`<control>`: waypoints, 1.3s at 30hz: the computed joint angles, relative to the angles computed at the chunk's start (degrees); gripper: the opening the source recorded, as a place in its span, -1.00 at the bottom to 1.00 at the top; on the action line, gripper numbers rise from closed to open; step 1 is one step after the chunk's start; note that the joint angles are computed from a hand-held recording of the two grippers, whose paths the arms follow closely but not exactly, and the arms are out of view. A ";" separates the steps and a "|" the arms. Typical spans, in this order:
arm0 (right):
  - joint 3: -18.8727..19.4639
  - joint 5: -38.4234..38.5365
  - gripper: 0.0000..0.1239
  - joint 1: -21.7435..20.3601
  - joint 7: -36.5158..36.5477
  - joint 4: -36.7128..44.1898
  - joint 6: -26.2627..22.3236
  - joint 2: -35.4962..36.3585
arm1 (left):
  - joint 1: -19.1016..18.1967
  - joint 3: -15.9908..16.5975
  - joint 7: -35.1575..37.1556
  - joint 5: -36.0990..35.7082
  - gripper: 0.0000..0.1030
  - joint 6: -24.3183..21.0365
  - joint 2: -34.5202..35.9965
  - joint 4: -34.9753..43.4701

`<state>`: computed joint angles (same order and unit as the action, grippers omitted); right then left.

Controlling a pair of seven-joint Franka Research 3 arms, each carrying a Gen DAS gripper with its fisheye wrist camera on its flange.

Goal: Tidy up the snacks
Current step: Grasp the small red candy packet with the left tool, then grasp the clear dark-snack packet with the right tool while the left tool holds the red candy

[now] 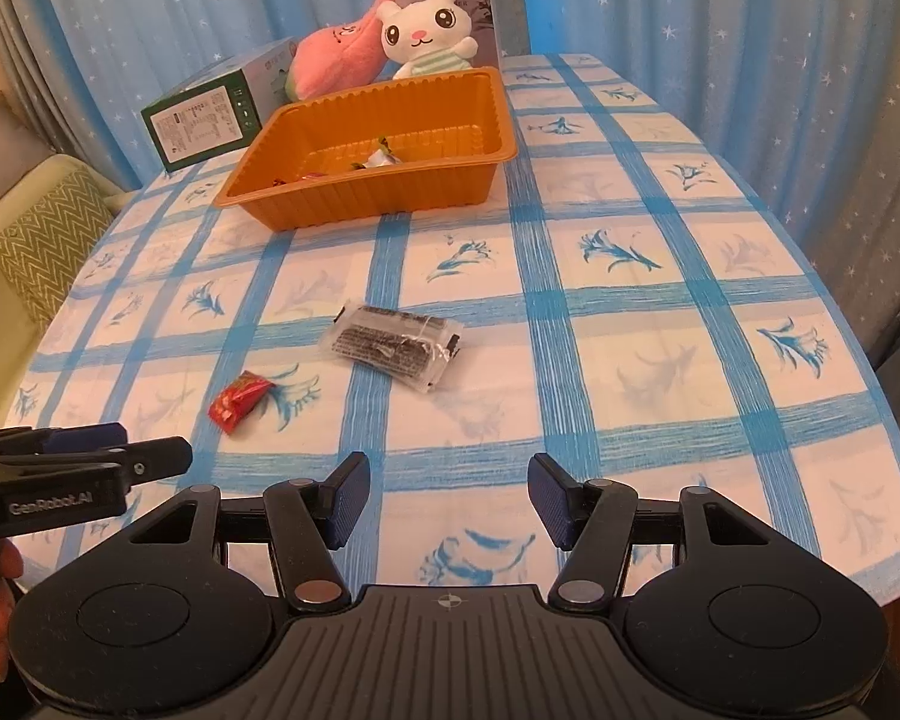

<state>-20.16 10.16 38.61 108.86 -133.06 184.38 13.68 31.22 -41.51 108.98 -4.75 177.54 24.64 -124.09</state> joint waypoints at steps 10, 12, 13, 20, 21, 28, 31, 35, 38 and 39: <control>10.67 2.32 -0.06 -10.93 -4.55 4.49 -1.07 4.31 | -2.40 1.58 2.39 5.81 -0.15 -0.03 8.87 8.02; 11.68 2.83 -0.06 -12.06 -5.14 5.39 -1.26 5.09 | -3.40 2.31 2.81 7.16 -0.23 -0.44 10.02 9.48; 12.21 3.10 -0.06 -12.65 -5.42 5.87 -1.42 5.47 | -3.82 2.60 3.12 7.71 -0.27 -0.78 10.58 10.19; 14.09 4.38 -0.06 -15.11 -6.92 8.11 -2.11 7.56 | -7.56 5.38 5.58 9.29 -0.53 -2.73 12.53 13.46; 14.13 4.47 -0.06 -15.27 -7.06 8.33 -2.22 7.81 | -8.85 6.67 5.32 9.36 -0.57 -2.94 12.33 13.69; 18.62 3.81 -0.06 -20.11 -12.91 10.43 -0.95 9.91 | -9.72 8.00 3.86 7.69 -0.63 -1.71 10.90 11.79; 24.93 2.93 -0.06 -26.18 -19.35 12.37 1.26 11.97 | -9.03 7.67 2.32 6.98 -0.64 -0.87 10.21 10.69; 28.62 -0.39 -0.06 -29.67 -28.69 15.70 2.82 15.08 | -7.38 6.59 0.73 6.77 -0.64 -0.20 9.53 9.59; 31.65 -2.74 -0.06 -32.60 -35.48 18.96 1.93 17.70 | -6.67 6.18 -0.25 7.07 -0.64 -0.02 9.27 9.44; 32.54 -3.21 -0.06 -33.41 -37.45 20.10 1.54 18.60 | -6.44 6.00 -0.47 7.19 -0.64 0.04 9.24 9.46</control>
<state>12.39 6.96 5.20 71.41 -112.95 185.91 32.28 24.78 -35.51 108.51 2.44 177.58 33.88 -114.63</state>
